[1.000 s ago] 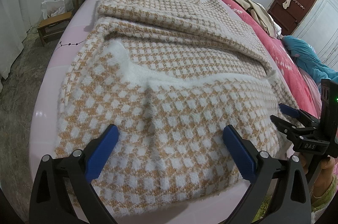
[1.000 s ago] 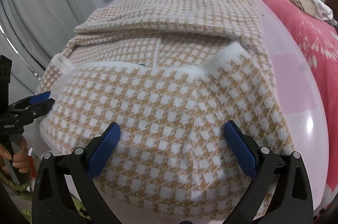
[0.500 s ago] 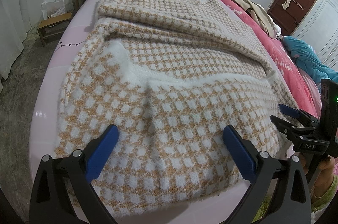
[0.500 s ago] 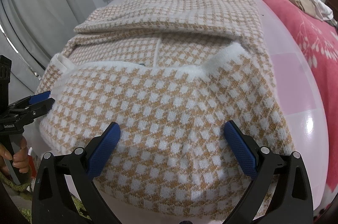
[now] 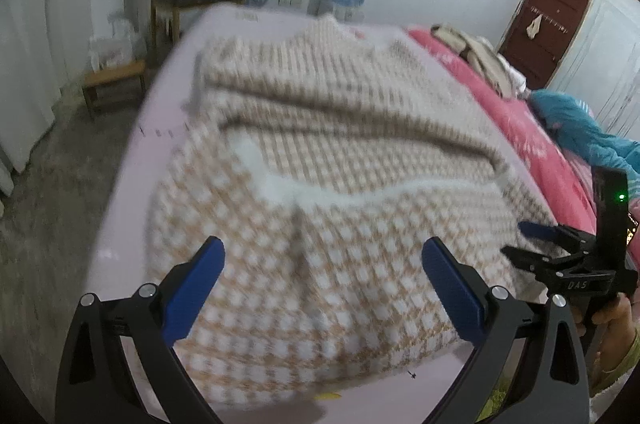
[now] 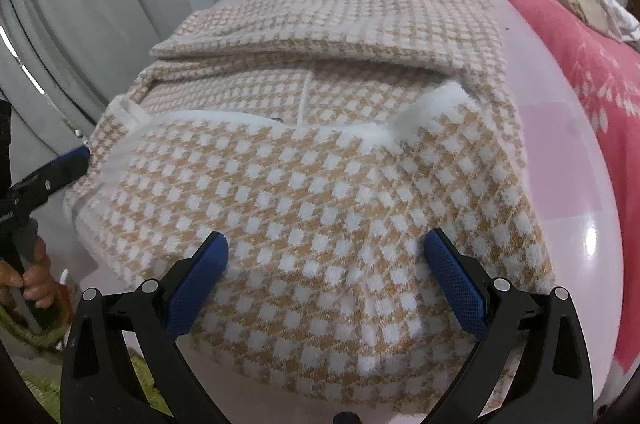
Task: Fold large clothes
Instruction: 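Move both open grippers to the white trimmed hem edge of the coat, then grasp the white hem edge with both grippers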
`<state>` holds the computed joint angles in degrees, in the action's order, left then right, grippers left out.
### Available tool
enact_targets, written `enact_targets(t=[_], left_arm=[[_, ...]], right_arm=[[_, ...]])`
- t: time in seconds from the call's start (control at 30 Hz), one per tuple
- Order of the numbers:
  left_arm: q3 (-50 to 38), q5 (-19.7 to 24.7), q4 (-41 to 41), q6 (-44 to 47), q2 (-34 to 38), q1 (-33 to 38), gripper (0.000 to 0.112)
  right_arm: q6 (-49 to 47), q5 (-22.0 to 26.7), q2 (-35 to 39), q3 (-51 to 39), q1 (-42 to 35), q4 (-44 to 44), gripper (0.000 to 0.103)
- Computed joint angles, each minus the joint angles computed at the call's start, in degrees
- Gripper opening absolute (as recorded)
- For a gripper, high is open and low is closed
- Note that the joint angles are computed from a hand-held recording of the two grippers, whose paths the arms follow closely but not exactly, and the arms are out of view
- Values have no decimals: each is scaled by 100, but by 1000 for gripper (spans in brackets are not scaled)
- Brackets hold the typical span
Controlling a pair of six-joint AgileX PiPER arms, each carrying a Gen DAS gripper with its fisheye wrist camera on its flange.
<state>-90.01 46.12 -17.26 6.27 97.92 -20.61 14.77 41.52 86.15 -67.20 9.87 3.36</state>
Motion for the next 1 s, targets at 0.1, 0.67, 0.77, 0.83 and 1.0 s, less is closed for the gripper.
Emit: enact_targets(t=[0.1,0.67,0.77,0.83,1.0], left_arm=[[-137,-89,237,-23,18,39,96],[-2159,1215,1083,-320,1595,223,34],[-2222,1315,1021,-320,1684,284,27],[-2162,1264,1009,-293,1662,296,23],[-1949,1077,1051,-193,1530,274,11]], right_arm=[[-362,74,-164,-64,-220,367,95],[-987,434,308,-799,-1733,968,40],[-1187,611,487,-900,-1755,1180,28],[-1123,688,540,-962,-1642,986,25],[-1037,817,601,-973,-1484,769,6]])
